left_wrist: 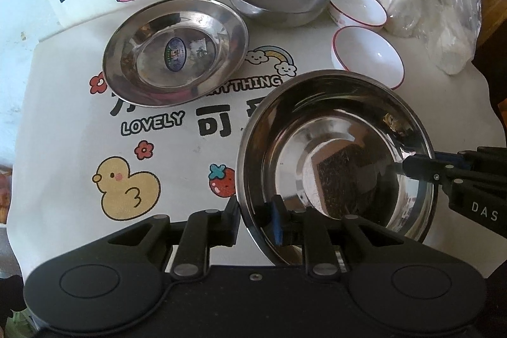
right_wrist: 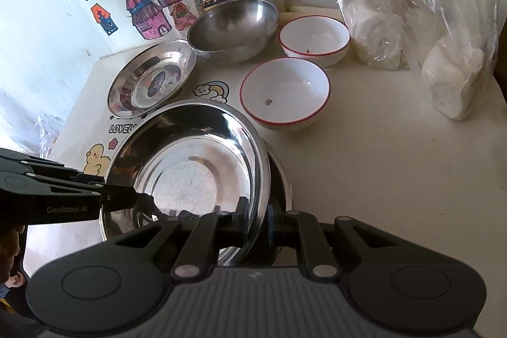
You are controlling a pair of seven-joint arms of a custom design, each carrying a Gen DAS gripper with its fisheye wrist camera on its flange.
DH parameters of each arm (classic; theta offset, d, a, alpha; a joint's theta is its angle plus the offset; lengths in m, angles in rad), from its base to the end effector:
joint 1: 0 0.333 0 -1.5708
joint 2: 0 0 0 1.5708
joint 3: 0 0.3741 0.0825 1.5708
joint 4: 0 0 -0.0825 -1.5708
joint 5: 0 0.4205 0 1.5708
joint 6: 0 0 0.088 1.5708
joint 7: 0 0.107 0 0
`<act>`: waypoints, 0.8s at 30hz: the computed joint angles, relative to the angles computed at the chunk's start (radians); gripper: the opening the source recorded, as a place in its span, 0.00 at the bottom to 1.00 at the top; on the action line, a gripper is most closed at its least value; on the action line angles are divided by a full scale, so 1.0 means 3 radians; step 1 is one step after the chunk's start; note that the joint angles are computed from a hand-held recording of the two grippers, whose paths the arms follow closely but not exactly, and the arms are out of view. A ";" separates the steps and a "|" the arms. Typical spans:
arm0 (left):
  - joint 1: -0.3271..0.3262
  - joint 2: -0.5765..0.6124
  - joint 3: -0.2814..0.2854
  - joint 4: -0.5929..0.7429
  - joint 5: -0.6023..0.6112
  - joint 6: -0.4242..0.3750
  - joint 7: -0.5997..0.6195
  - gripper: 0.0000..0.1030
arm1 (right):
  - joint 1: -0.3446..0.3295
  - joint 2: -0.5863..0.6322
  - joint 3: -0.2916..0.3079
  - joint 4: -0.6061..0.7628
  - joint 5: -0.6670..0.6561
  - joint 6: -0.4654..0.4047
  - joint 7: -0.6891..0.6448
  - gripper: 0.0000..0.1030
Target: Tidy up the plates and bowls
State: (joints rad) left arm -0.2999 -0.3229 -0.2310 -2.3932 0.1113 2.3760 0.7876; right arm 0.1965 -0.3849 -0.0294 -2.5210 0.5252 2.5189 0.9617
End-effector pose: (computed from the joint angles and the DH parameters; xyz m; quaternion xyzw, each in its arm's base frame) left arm 0.4160 -0.2509 0.5052 -0.7583 0.6301 -0.1347 0.0988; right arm 0.4508 0.0707 0.4876 -0.8045 0.5309 -0.0503 0.2616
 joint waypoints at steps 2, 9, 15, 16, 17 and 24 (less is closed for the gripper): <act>-0.0007 0.0006 0.0005 0.0000 -0.0015 -0.0001 0.0015 0.22 | -0.0010 -0.0004 0.0002 -0.0002 -0.0019 -0.0019 0.0015 0.13; -0.0015 0.0004 0.0015 -0.0023 -0.0051 0.0029 0.0051 0.22 | -0.0028 -0.0031 0.0025 -0.0014 -0.0087 -0.0047 0.0085 0.13; -0.0028 0.0014 0.0015 -0.0034 -0.0076 0.0040 0.0090 0.22 | -0.0042 -0.0054 0.0037 -0.0035 -0.0145 -0.0052 0.0151 0.15; -0.0028 0.0015 0.0014 -0.0037 -0.0078 0.0046 0.0091 0.23 | -0.0040 -0.0061 0.0037 -0.0043 -0.0144 -0.0045 0.0162 0.16; -0.0030 0.0018 0.0015 -0.0036 -0.0082 0.0049 0.0098 0.23 | -0.0036 -0.0061 0.0036 -0.0044 -0.0141 -0.0040 0.0168 0.17; -0.0033 0.0016 0.0014 -0.0059 -0.0082 0.0097 0.0124 0.23 | -0.0008 -0.0106 0.0036 -0.0092 -0.0134 0.0015 0.0183 0.27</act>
